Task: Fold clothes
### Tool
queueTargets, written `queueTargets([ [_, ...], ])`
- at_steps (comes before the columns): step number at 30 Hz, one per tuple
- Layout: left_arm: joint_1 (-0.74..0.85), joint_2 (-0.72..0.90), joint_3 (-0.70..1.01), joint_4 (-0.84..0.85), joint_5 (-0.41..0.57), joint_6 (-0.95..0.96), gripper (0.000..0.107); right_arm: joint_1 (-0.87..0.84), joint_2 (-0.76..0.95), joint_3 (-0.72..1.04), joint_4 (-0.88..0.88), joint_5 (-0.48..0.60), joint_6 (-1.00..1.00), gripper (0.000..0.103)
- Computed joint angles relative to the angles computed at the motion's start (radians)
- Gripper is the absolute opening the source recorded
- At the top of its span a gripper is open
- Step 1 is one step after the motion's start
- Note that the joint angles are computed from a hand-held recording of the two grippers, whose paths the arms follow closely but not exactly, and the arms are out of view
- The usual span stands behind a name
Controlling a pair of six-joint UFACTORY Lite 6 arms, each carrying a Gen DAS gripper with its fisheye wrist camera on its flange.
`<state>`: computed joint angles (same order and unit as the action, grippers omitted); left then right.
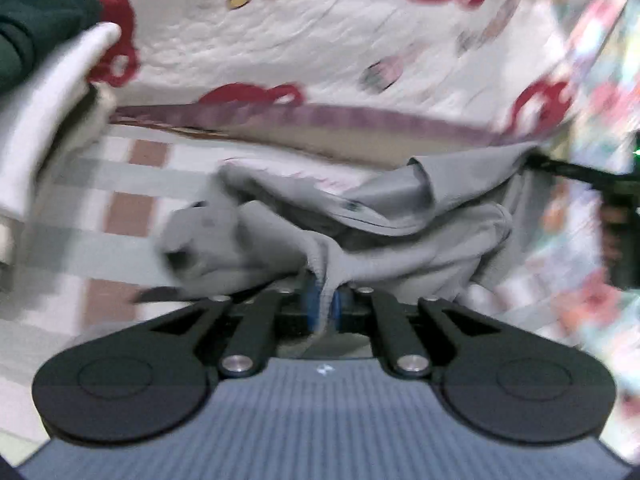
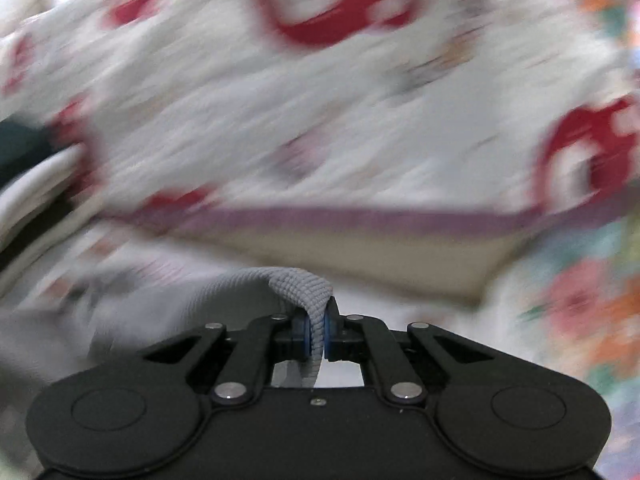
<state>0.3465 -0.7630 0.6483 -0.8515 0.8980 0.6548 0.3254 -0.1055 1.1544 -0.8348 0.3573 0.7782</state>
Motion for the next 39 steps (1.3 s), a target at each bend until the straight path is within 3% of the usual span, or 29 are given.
queueTargets([
  [2,-0.058,-0.007,-0.020,-0.018,0.010,-0.024,0.065,-0.068,0.101,0.101,-0.142,0.119,0.124,0.014],
  [4,-0.185,-0.004,-0.041,0.077,-0.066,-0.119,0.065,-0.122,0.164,0.143,-0.196,0.180,0.195,0.018],
  [6,-0.249,0.018,-0.050,0.159,-0.109,-0.189,0.065,-0.168,0.133,0.062,-0.159,0.119,0.234,0.020],
  [8,-0.210,0.052,-0.060,0.150,-0.122,-0.180,0.065,-0.161,0.087,-0.056,-0.070,0.034,0.197,0.027],
  [10,-0.171,0.083,-0.053,0.212,-0.153,-0.217,0.066,-0.132,0.051,-0.167,0.026,-0.046,0.124,0.027],
  [13,-0.095,0.126,-0.055,0.316,-0.172,-0.274,0.066,-0.046,0.028,-0.270,0.292,-0.122,-0.163,0.027],
  [17,0.165,0.216,-0.066,0.162,-0.085,-0.072,0.067,0.069,0.011,-0.314,0.710,-0.150,-0.569,0.035],
  [20,0.241,0.203,-0.072,0.108,-0.082,-0.033,0.065,0.113,-0.026,-0.321,0.924,-0.116,-0.789,0.039],
  [23,0.249,0.218,-0.103,0.043,-0.117,0.050,0.065,0.151,-0.047,-0.303,0.837,-0.047,-0.717,0.040],
  [27,0.130,0.370,-0.096,-0.010,-0.207,0.116,0.065,0.178,-0.047,-0.232,0.713,0.143,-0.641,0.040],
  [30,0.010,0.339,-0.100,0.044,-0.231,0.074,0.066,0.243,-0.212,-0.293,0.586,0.265,-0.488,0.040],
  [35,-0.060,0.166,-0.126,0.234,-0.123,-0.157,0.067,0.425,-0.673,-0.568,0.392,0.419,-0.030,0.048],
  [39,-0.117,0.050,-0.094,0.431,-0.055,-0.327,0.068,0.398,-0.784,-0.742,0.429,0.344,0.086,0.048],
])
